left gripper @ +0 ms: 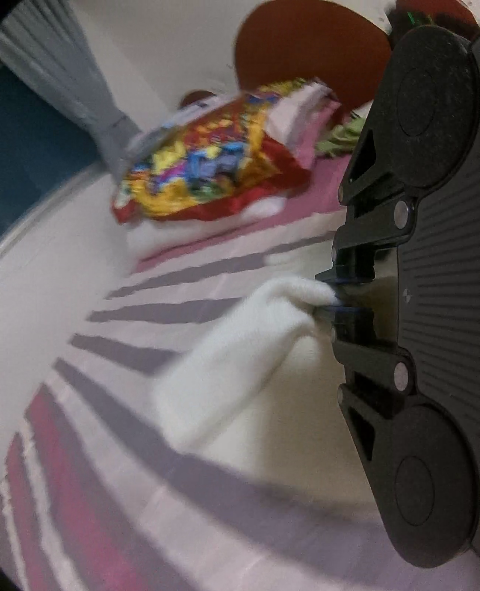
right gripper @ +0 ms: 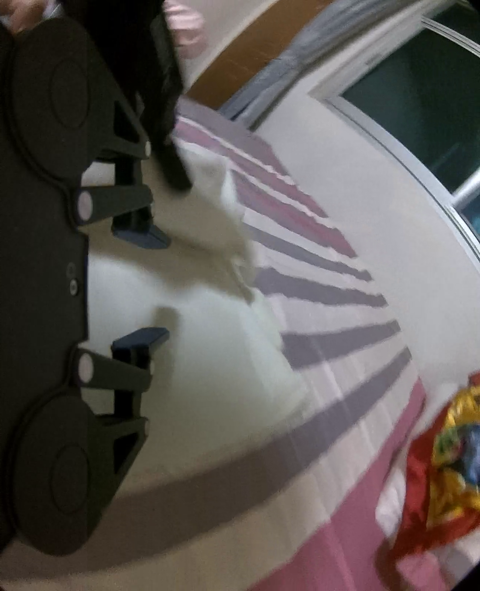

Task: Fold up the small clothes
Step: 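Fold the held edge over the sweater and open the left gripper, then grasp the sweater edge with the right gripper and lift it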

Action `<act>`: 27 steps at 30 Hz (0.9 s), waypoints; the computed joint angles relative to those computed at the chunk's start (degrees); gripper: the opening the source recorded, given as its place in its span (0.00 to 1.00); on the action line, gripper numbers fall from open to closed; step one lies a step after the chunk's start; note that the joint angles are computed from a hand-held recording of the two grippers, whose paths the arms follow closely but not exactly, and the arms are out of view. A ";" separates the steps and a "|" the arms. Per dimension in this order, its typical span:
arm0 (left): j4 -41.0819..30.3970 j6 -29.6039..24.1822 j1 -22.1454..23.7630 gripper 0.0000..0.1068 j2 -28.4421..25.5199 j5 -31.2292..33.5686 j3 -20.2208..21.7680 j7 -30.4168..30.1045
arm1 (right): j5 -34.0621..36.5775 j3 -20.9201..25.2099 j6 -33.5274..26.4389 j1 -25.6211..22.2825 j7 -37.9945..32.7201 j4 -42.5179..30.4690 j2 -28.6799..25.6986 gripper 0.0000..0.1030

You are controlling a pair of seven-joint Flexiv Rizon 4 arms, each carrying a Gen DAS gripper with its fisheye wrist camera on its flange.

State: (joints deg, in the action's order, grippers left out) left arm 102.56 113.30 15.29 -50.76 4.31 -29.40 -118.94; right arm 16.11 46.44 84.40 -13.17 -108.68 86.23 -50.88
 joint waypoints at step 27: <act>21.13 0.08 2.28 0.10 14.41 -3.13 4.21 -5.83 | 15.44 -7.80 -18.69 2.96 -5.22 -7.36 2.54 0.59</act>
